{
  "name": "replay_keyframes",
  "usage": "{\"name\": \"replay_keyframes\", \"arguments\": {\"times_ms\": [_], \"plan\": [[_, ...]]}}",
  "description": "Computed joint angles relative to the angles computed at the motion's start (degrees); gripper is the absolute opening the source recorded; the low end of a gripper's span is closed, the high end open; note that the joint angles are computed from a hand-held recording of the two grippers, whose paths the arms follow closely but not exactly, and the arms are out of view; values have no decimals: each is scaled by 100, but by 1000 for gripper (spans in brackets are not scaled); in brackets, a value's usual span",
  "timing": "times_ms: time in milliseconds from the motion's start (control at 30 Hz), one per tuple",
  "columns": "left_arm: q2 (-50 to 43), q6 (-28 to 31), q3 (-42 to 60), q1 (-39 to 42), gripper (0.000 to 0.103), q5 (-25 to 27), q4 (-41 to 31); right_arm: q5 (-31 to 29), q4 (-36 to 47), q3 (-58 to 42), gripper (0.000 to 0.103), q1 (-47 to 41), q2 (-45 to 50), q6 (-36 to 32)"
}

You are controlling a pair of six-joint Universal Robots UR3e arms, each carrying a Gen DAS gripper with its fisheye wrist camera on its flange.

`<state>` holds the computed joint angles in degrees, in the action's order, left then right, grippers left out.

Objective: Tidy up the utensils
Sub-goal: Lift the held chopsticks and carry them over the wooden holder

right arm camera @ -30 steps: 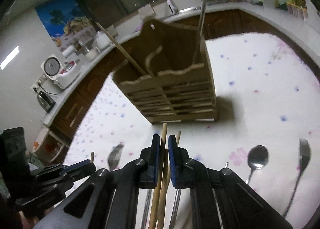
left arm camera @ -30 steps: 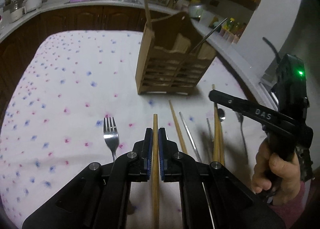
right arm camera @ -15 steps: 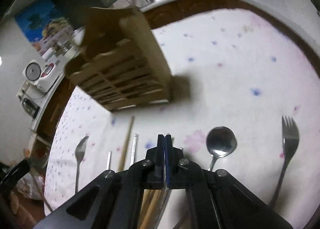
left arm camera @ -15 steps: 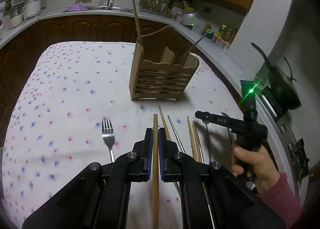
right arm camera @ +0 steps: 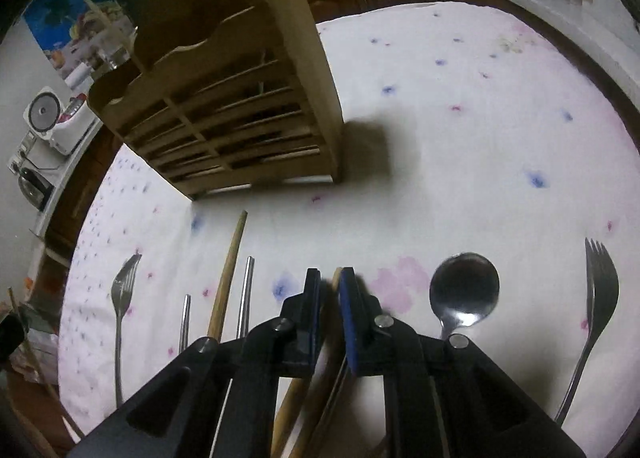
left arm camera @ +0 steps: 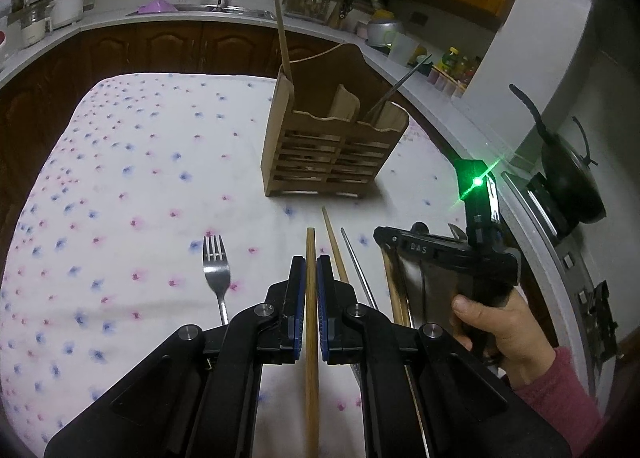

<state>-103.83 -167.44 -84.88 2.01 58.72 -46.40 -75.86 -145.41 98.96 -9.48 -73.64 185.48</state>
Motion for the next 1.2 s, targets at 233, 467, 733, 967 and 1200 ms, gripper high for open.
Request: {"name": "replay_keyframes", "arguments": {"times_ms": [233,467,733,967,1200], "plan": [[44,-36,-22,26,4,-51,18,62,-51,46,6,3,-73,-37],[497,35,-277,190,4,-287,6,1033,-325,960,4,-450,-1717,22],[1259,159,-732,473,4,-696,-9,1276,-192,1179,4,-581,-3080,-3],[1608,203,-898,673,4,-924,18,1172,-269,1108,4,-529,-3592,107],[1584,-94,-967,827,4,-1199,491,1048,-464,1087,4,-531,-3774,229]]}}
